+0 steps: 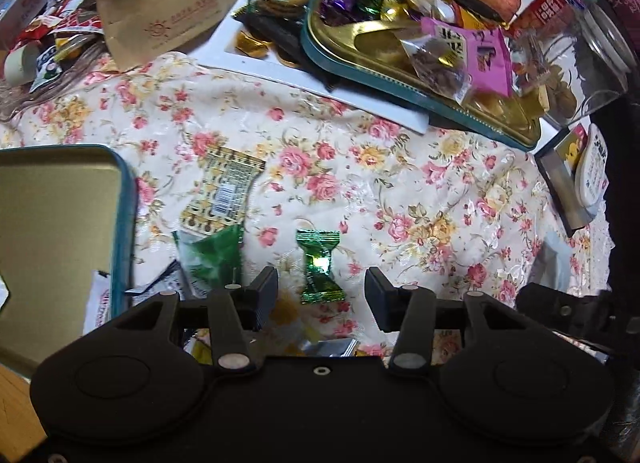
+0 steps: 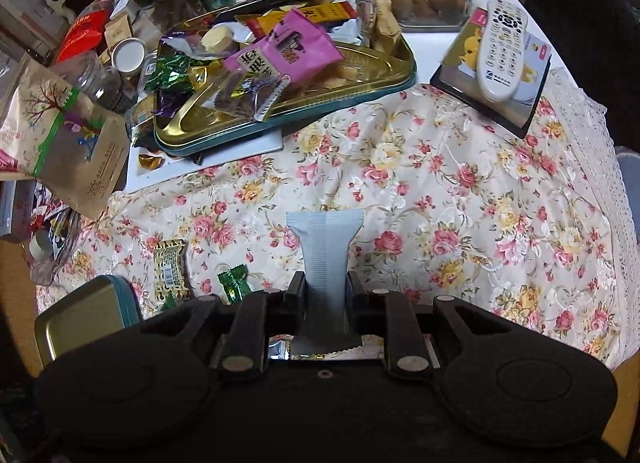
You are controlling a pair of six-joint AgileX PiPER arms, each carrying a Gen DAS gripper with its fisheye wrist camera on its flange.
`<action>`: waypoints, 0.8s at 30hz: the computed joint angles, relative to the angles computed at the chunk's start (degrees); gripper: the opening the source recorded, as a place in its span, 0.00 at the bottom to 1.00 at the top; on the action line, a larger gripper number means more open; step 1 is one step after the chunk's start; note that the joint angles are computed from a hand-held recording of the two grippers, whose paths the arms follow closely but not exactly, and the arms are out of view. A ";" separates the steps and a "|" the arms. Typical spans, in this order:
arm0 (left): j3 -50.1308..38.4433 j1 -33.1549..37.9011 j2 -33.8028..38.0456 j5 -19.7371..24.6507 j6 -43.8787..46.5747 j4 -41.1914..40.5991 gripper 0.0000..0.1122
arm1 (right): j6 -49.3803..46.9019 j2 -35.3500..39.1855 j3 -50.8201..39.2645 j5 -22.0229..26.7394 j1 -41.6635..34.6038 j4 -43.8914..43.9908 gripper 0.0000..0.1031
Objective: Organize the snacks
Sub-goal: 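Grasp the green-wrapped candy with the left tool while the right holds the white candy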
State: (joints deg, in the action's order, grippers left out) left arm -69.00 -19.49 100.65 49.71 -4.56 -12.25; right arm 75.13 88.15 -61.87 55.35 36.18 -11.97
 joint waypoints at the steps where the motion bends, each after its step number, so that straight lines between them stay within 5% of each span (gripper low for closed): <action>1: 0.31 -0.75 0.28 -0.73 -1.18 1.00 0.49 | -0.67 -0.85 0.54 -0.55 -0.59 0.62 0.21; 24: -0.93 -7.75 7.19 -2.60 -9.84 10.29 0.47 | 0.00 -9.39 2.10 -2.91 -4.99 0.55 0.21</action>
State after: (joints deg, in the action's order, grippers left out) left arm -69.94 -27.25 107.84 47.12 -14.40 -1.96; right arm 75.13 78.76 -59.77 52.44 31.19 -11.42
